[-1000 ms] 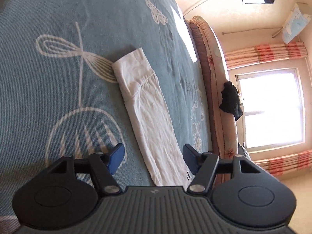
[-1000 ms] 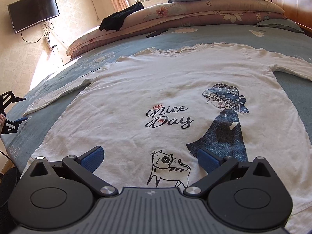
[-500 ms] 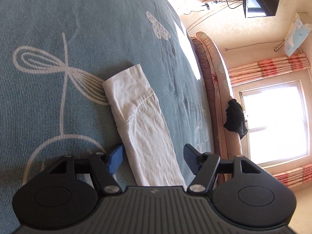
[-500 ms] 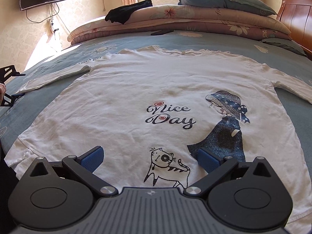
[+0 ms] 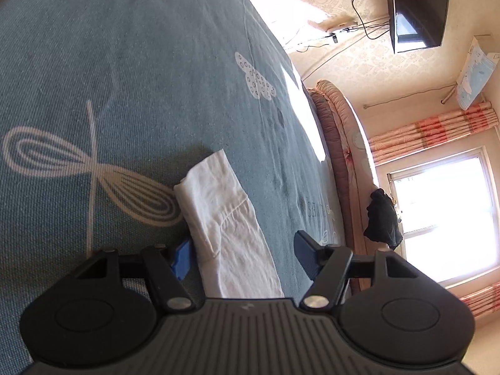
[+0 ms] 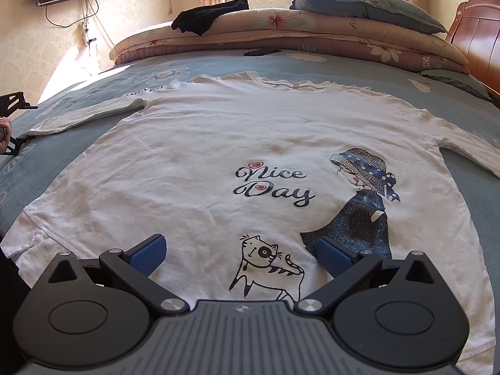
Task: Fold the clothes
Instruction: 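Move the open left gripper to the white sleeve cuff, then grasp the sleeve cuff with the left gripper and lift it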
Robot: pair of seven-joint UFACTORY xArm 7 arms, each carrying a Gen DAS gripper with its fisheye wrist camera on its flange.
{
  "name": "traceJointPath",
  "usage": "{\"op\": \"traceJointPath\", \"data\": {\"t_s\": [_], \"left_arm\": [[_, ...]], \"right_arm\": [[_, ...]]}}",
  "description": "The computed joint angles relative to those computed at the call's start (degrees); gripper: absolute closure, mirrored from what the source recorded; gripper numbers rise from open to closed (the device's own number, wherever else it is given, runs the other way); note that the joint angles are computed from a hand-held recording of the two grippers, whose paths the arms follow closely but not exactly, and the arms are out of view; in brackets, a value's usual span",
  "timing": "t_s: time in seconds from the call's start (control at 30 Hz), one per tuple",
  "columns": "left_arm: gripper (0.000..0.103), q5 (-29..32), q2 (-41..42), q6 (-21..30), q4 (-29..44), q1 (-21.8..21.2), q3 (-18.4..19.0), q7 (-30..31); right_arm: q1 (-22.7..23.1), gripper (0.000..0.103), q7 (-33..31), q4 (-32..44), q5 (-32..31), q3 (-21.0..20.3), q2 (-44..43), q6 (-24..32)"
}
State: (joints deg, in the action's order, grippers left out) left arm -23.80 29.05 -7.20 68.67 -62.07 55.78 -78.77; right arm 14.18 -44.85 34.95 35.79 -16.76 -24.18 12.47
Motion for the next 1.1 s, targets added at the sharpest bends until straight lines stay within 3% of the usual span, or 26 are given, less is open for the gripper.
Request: {"op": "traceJointPath", "data": {"t_s": [0.07,0.13,0.17,0.23,0.33,0.53,0.8,1.1], "left_arm": [[0.04,2.34,0.15,3.44,1.16,-0.82,1.63,1.1],[0.051,5.3,0.41,8.64,1.81,-3.55,5.16,0.79],[0.069,6.83,0.62,11.72,2.5,-4.47,6.54,0.47],[0.091,9.98,0.64,17.83,3.91,-5.73,8.47,-0.03],[0.092,13.32,-1.21,21.89,4.8,-5.49,8.11,0.07],[0.092,19.08,-3.04,36.7,13.87,-0.6,3.37,2.34],[0.092,25.56,-4.24,41.7,23.72,3.88,-2.54,2.51],[0.092,28.36,1.22,47.82,43.52,14.2,-13.67,7.65]], "right_arm": [[-0.2,0.0,0.08,-0.05,-0.2,0.25,0.03,-0.11],[-0.4,0.0,0.32,-0.05,-0.42,0.47,0.1,-0.17],[-0.48,0.0,0.47,-0.06,-0.51,0.56,0.09,-0.18],[-0.51,0.0,0.68,-0.01,-0.6,0.58,0.09,-0.07],[-0.43,0.0,0.84,0.22,-0.41,0.39,0.13,0.3],[-0.67,0.0,0.89,0.58,0.24,0.29,0.05,1.12],[-2.47,0.0,3.0,0.65,-0.13,1.47,-0.16,0.96],[-0.36,0.0,2.45,0.19,1.3,-0.82,-2.11,-0.11]]}}
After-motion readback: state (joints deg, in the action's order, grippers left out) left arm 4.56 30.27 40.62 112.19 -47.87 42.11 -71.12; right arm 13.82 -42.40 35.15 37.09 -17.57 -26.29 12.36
